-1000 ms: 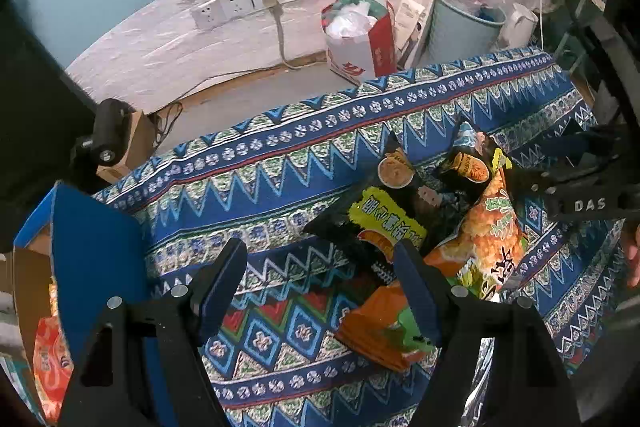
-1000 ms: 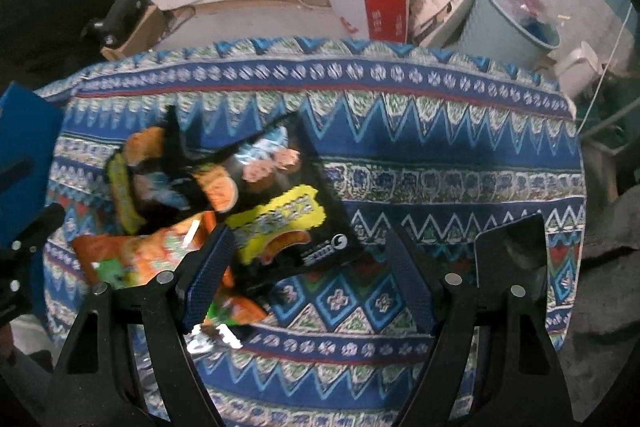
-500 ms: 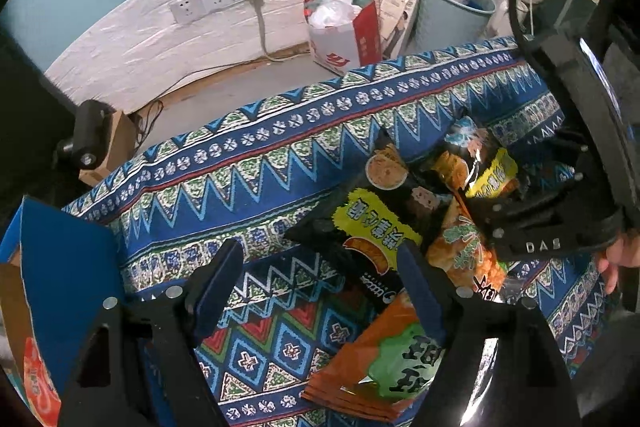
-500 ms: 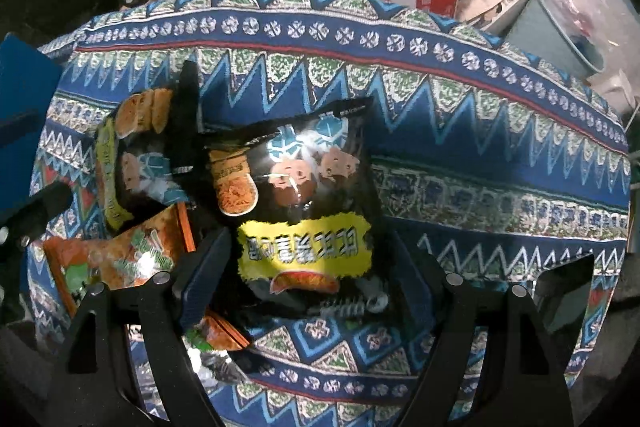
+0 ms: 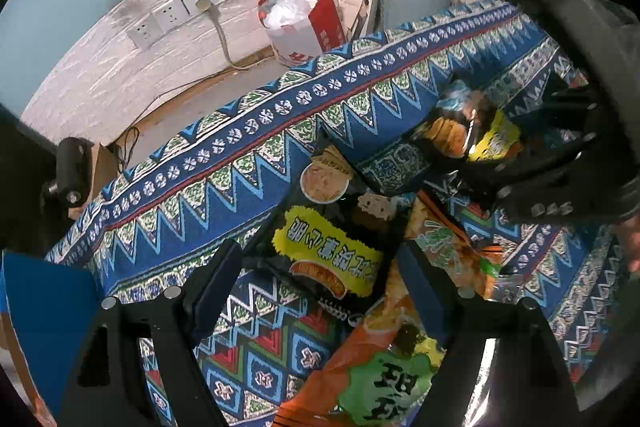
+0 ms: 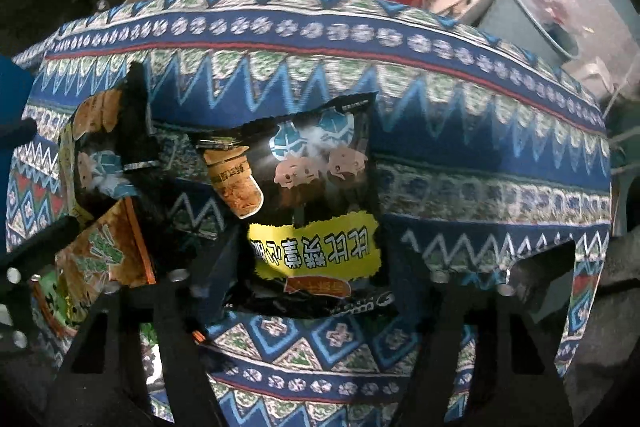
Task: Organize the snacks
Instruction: 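Grasp black snack bag with right gripper while left grasps black-and-yellow bag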
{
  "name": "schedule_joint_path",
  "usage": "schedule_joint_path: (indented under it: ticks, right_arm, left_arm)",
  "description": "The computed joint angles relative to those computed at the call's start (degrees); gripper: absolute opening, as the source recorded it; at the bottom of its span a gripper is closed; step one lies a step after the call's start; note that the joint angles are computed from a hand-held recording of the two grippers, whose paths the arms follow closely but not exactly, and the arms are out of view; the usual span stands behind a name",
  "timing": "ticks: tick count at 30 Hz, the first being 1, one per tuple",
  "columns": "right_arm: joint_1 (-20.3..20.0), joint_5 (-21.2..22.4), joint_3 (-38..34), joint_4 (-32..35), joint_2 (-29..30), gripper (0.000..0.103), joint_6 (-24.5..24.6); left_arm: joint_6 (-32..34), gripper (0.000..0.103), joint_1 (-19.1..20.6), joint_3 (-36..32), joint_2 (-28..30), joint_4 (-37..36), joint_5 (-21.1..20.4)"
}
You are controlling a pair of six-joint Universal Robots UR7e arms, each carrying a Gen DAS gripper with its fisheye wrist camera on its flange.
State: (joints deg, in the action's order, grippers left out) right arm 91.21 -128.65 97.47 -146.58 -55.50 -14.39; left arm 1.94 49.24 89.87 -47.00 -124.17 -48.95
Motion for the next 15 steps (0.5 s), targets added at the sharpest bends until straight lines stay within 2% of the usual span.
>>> schedule_joint_path:
  ticks: [8, 13, 15]
  right_arm:
    - [-1.28, 2.07, 2.27, -2.1, -2.78, 0.058, 1.22]
    - [-0.38, 2.83, 4.35, -2.82, -4.51, 0.058, 1.34]
    - [0.05, 3.04, 4.98, -3.25, -5.08, 0.058, 1.27]
  left_arm:
    - [-2.73, 0.082, 1.72, -3.12, 2.46, 2.75, -0.78]
    - [-1.52, 0.081, 1.88, -2.95, 2.89, 0.34, -0.74]
    - [-1.34, 0.074, 1.86, -2.54, 2.78, -0.9, -1.15]
